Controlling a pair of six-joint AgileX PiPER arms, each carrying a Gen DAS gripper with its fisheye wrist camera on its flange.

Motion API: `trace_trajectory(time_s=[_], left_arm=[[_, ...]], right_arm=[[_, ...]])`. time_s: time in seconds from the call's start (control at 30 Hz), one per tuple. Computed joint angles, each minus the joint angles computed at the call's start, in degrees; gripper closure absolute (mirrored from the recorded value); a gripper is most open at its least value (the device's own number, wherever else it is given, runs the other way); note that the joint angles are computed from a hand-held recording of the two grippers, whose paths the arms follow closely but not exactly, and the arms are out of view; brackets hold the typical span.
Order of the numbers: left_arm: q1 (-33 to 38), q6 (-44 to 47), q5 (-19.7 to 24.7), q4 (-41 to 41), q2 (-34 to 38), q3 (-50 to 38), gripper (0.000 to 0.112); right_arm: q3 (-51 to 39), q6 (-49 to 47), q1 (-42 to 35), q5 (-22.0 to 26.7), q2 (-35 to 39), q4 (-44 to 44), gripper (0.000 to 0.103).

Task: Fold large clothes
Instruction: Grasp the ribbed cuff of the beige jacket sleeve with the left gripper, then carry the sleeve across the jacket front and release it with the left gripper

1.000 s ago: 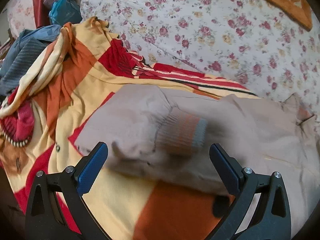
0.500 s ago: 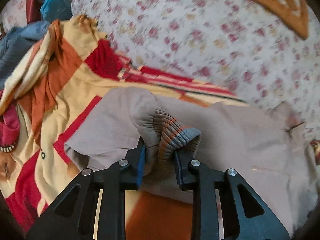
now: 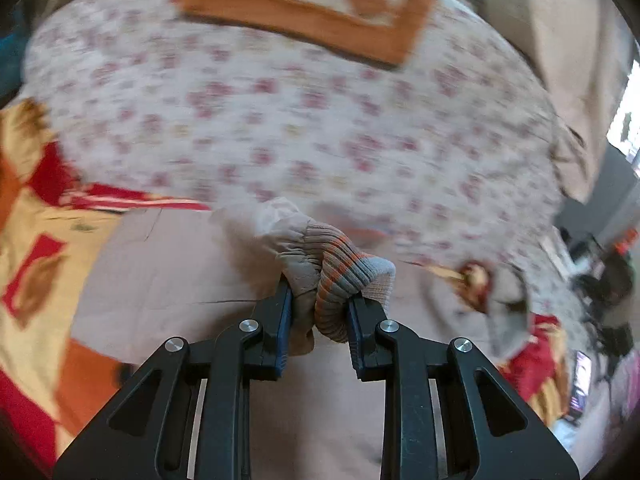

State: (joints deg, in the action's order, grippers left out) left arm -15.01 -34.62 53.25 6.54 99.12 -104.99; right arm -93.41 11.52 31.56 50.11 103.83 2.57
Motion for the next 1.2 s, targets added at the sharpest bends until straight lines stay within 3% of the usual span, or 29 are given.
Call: trace_trajectory(time_s=[0.3, 0.57, 0.6, 0.7, 0.8, 1.0, 1.13, 1.2], left_arm=[[-8.28, 1.94, 4.30, -6.30, 18.17, -19.78, 0.089], [-8.80, 8.75, 3.34, -14.54, 26.46, -22.89, 0.089], [-8.81, 9.86, 3.55, -14.96, 26.65, -22.84, 0.084], [-7.01, 14.51, 5.60, -20.02, 25.36, -21.03, 0.056], [-4.44, 20.11, 3.95, -24.36, 19.00, -12.96, 0.041], [1.33, 23.05, -0.66, -18.60, 2.86, 6.47, 0.040], [5.26, 11.78, -3.21, -3.14, -4.35, 16.90, 0.040], [7.02, 4.76, -2.39, 5.38, -5.27, 20.08, 0.040]], right_arm=[[6.81, -1.82, -5.79, -1.65, -2.66, 2.05, 0.000], [8.55, -3.04, -11.06, -1.31, -2.89, 5.63, 0.000], [8.60, -3.25, -11.42, -1.17, -3.06, 5.96, 0.000], [9.10, -5.11, -12.25, -1.43, -3.75, 8.08, 0.000], [7.53, -6.59, -13.13, -1.20, -3.23, 10.47, 0.000], [0.27, -14.41, -16.07, 2.57, 1.20, 24.86, 0.000], [-9.65, -7.57, -12.52, 4.08, 7.81, 16.03, 0.000], [-14.87, -5.07, -11.78, 4.57, 12.10, 13.78, 0.000]])
